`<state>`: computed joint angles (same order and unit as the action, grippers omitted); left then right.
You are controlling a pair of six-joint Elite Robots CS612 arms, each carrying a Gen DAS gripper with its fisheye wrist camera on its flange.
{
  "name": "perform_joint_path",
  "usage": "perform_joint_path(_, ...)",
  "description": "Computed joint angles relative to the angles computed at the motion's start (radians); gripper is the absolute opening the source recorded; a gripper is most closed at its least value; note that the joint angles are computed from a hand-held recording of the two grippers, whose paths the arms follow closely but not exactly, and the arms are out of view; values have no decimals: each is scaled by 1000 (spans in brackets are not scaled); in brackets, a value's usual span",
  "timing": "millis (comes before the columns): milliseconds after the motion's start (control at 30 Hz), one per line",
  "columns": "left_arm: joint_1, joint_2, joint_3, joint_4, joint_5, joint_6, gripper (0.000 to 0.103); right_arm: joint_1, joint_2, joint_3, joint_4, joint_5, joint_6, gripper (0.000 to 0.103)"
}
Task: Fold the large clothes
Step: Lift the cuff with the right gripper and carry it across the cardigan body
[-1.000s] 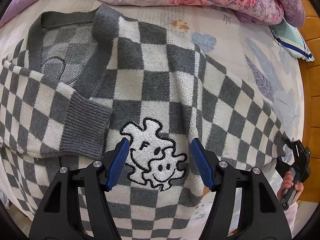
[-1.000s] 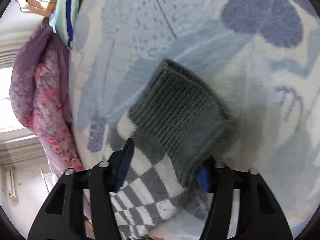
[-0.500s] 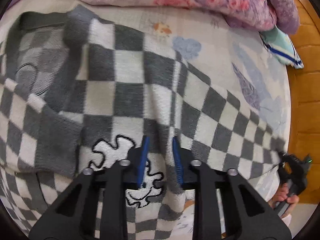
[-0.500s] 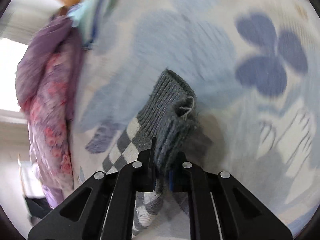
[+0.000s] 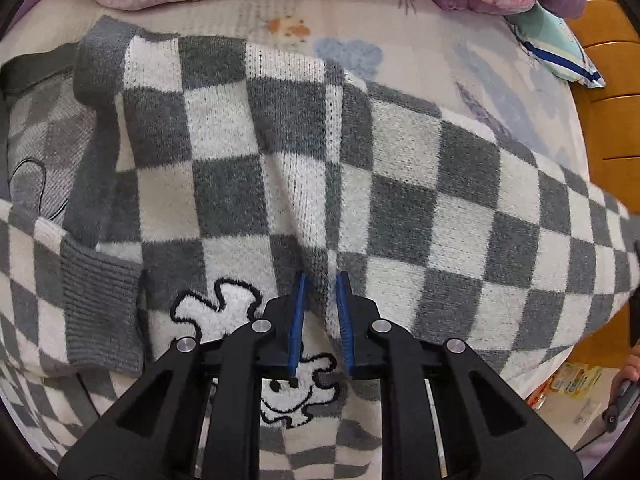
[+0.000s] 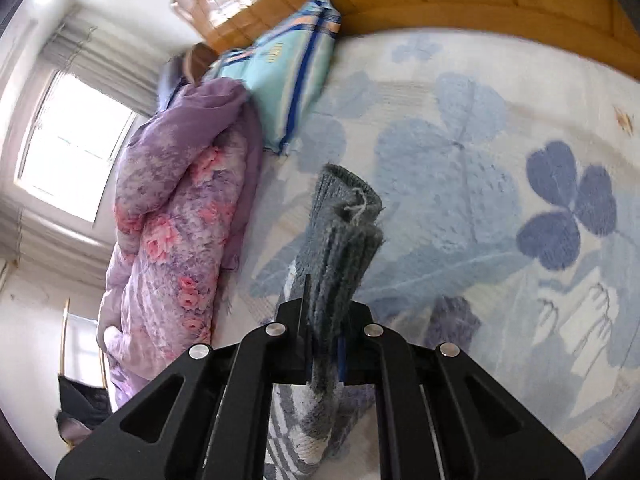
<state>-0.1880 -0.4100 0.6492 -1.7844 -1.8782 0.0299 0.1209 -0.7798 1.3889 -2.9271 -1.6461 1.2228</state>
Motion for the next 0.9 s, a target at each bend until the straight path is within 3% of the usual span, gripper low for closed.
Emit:
perform_joint_path(67, -3, 42, -56, 58, -5, -16, 15, -6, 4, 14, -9, 32, 56, 7)
perform_joint_path(133, -12, 62, -67, 56, 17, -30, 16, -6, 8, 9, -5, 46, 51, 7)
perform_joint_path(267, -23, 50, -29, -20, 49, -73, 16, 9, 17, -45, 35, 24, -46, 7)
perform_joint_path(467, -19, 6, 78, -148, 39, -71, 15, 54, 57, -180, 24, 31, -239, 8)
perform_joint_path(567, -23, -6, 103, -172, 67, -65, 15, 70, 85, -244, -47, 103, -286, 8)
perform_joint_path(700, -27, -23, 152, -239, 65, -107, 16, 90, 134, -357, -43, 206, -333, 8)
perform_joint_path(800, -22, -38, 194, -298, 51, -125, 17, 107, 178, -453, -7, 289, -336, 8)
perform_joint_path(900, -23, -56, 233, -336, 68, -111, 16, 128, 215, -540, 58, 305, -363, 8)
